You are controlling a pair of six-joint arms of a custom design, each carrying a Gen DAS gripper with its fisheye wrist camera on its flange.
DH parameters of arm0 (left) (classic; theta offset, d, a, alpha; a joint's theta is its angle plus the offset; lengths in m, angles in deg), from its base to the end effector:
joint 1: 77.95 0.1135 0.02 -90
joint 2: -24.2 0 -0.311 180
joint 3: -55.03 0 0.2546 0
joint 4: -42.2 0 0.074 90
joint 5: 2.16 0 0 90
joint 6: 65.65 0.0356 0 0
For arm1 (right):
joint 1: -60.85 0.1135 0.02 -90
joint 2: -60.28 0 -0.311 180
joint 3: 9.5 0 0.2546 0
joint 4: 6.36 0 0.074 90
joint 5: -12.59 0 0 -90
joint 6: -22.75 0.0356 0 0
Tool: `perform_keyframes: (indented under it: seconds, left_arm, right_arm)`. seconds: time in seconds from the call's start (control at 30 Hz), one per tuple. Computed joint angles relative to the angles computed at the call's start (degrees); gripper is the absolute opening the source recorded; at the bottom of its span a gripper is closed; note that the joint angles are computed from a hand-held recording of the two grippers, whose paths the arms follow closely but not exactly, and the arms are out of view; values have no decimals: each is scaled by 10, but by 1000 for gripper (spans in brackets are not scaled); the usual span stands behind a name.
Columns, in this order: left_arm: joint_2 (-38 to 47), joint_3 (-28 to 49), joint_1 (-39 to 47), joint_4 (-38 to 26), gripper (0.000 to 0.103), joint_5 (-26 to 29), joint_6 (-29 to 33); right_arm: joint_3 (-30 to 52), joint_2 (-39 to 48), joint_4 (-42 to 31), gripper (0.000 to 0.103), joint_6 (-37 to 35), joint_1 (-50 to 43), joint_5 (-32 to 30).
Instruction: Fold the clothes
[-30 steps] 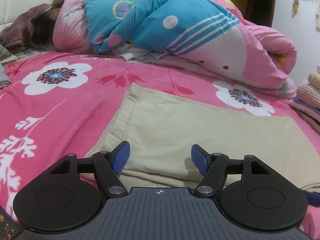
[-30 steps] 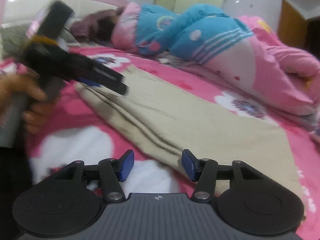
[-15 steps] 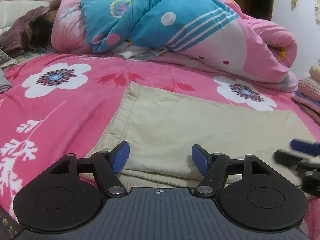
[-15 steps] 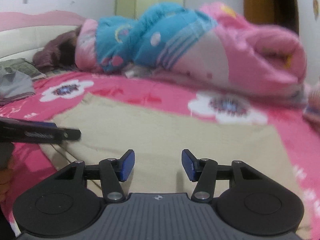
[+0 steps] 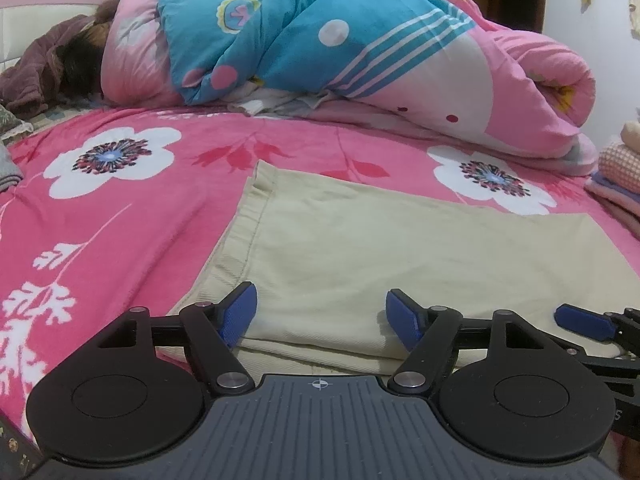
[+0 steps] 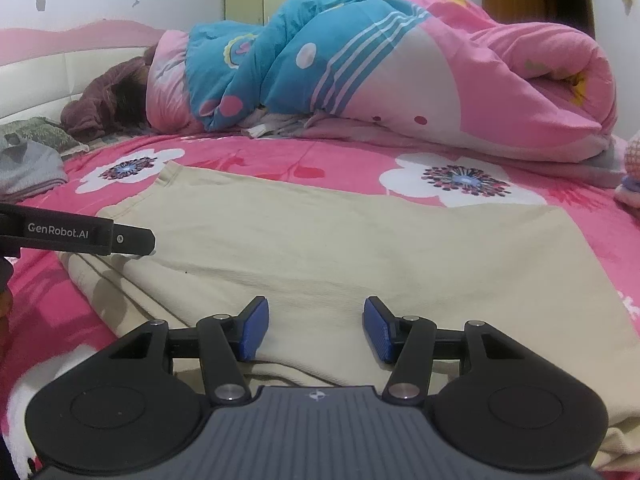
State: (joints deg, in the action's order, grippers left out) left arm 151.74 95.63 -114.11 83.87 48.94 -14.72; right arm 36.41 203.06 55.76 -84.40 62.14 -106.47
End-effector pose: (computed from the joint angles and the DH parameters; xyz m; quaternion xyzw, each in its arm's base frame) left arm 0.2511 -0.1558 0.0336 -0.1488 0.8685 0.0249 0.4722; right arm 0.3231 0.0246 -0.0111 -0.2522 0.8279 0.1582 0.4752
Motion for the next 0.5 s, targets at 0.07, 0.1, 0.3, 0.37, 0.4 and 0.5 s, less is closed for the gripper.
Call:
perform_keyframes:
  seconds: [0.07, 0.1, 0.3, 0.37, 0.4, 0.5]
  left_arm:
    - [-2, 4, -2, -11, 72, -2, -1]
    - [-2, 7, -2, -16, 72, -3, -2]
    - [-4, 16, -5, -38, 72, -9, -5]
    - [-6, 20, -6, -49, 72, -11, -6]
    - [-8, 24, -7, -58, 72, -12, -7]
    - [-21, 37, -6, -102, 73, -12, -13]
  right_arm:
    - [2, 1, 0, 56, 1, -1, -2]
    - [2, 2, 0, 56, 1, -1, -3]
    - [6, 7, 3, 56, 5, -6, -13]
    - [8, 10, 4, 56, 7, -8, -20]
    - [9, 12, 6, 57, 8, -10, -24]
    - [9, 20, 19, 57, 11, -14, -33]
